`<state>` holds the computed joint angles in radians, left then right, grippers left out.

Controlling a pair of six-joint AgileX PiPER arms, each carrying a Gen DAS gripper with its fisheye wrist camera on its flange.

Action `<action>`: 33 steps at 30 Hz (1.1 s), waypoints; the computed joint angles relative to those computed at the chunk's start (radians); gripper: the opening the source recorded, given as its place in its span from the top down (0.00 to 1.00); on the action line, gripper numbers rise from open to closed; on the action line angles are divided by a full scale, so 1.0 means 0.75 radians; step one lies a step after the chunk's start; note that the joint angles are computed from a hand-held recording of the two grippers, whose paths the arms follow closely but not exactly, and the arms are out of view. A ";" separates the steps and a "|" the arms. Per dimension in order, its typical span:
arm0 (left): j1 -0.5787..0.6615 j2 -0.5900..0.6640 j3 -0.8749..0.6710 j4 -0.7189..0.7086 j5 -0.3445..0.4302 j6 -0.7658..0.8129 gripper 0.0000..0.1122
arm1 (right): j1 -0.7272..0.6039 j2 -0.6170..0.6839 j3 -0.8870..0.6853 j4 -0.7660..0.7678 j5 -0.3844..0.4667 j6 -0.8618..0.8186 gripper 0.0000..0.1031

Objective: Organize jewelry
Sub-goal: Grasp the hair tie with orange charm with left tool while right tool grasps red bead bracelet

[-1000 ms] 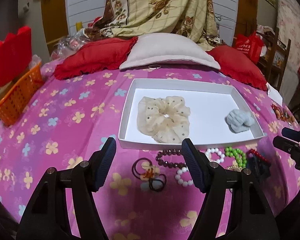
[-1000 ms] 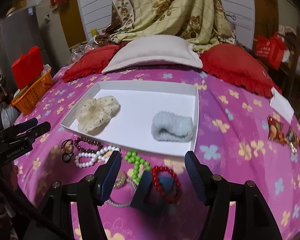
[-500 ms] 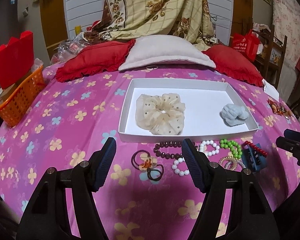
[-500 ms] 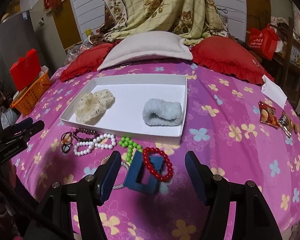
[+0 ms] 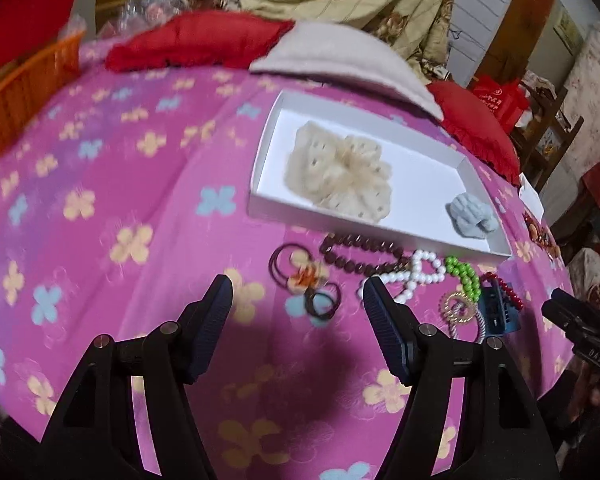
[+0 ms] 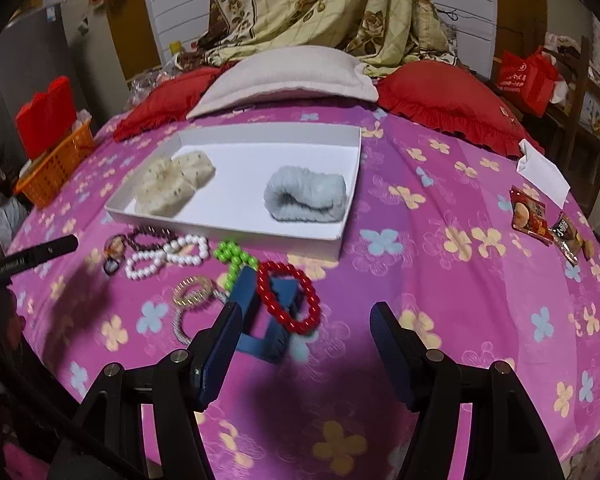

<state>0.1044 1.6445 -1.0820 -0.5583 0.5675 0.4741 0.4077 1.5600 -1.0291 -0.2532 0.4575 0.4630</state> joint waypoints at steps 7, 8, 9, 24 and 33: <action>-0.043 0.098 -0.020 0.005 -0.009 0.006 0.39 | -0.081 0.045 0.006 0.366 -0.048 -0.355 0.46; -0.049 0.110 -0.025 0.014 -0.017 -0.003 0.39 | -0.083 0.052 -0.001 0.406 -0.060 -0.402 0.47; -0.063 0.121 -0.030 0.041 -0.029 -0.029 0.39 | -0.074 0.060 -0.011 0.393 -0.062 -0.395 0.50; -0.141 0.246 -0.142 0.184 -0.089 -0.099 0.58 | -0.102 0.156 -0.082 0.624 -0.123 -0.698 0.92; -0.104 0.230 -0.153 0.051 -0.034 0.037 0.74 | -0.194 0.110 -0.130 0.837 -0.113 -0.861 0.92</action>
<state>0.0265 1.8170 -1.1968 -0.5203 0.5422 0.5017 0.2621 1.6427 -1.1268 0.3747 0.3726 -0.1830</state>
